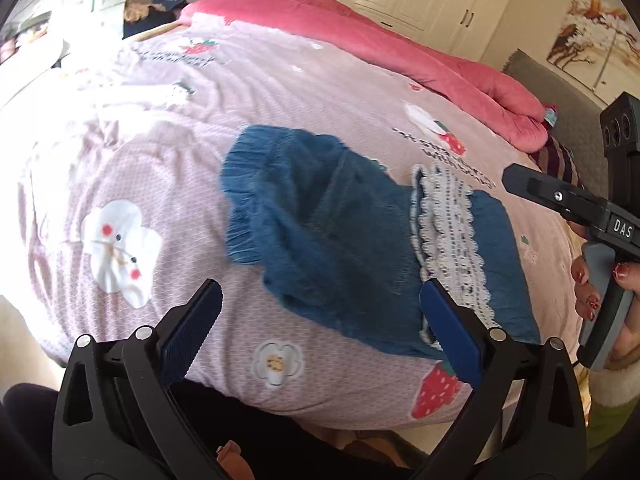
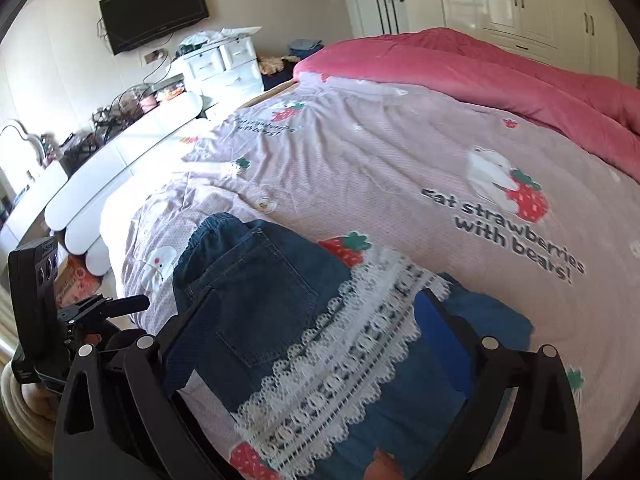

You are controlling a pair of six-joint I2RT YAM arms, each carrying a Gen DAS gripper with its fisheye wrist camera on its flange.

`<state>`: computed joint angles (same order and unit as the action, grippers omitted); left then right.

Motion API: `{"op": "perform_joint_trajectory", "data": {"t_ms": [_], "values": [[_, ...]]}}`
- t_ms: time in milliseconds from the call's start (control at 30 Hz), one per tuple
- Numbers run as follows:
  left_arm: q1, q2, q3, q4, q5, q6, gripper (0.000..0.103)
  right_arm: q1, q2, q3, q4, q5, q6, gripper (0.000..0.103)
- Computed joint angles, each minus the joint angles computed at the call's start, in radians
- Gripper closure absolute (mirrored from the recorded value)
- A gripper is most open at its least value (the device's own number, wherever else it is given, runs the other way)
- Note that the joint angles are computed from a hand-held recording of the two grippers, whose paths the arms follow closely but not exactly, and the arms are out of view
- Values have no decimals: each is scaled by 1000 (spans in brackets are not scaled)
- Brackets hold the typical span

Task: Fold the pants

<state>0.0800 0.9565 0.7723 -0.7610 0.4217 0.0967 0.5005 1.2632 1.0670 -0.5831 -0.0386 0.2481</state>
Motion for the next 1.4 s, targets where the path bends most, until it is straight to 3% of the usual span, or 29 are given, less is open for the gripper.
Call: {"op": "perform_joint_trajectory", "data": {"t_ms": [333, 767, 1233, 1267, 1300, 1333, 1400], "values": [[139, 92, -1, 19, 114, 45, 10, 47, 254, 180, 16, -17, -52, 6], [186, 189, -8, 27, 225, 50, 10, 68, 543, 462, -44, -74, -121, 6], [152, 252, -29, 80, 283, 16, 10, 29, 952, 982, -375, -357, -184, 7], [146, 260, -30, 96, 287, 4, 10, 35, 968, 998, -383, -352, -186, 9], [150, 270, -31, 108, 294, 0, 10, 40, 973, 997, -376, -357, -187, 23], [154, 280, -33, 122, 303, -8, 10, 42, 980, 1003, -381, -383, -195, 47], [161, 298, -32, 134, 320, -19, 10, 59, 957, 965, -351, -358, -215, 54]]}}
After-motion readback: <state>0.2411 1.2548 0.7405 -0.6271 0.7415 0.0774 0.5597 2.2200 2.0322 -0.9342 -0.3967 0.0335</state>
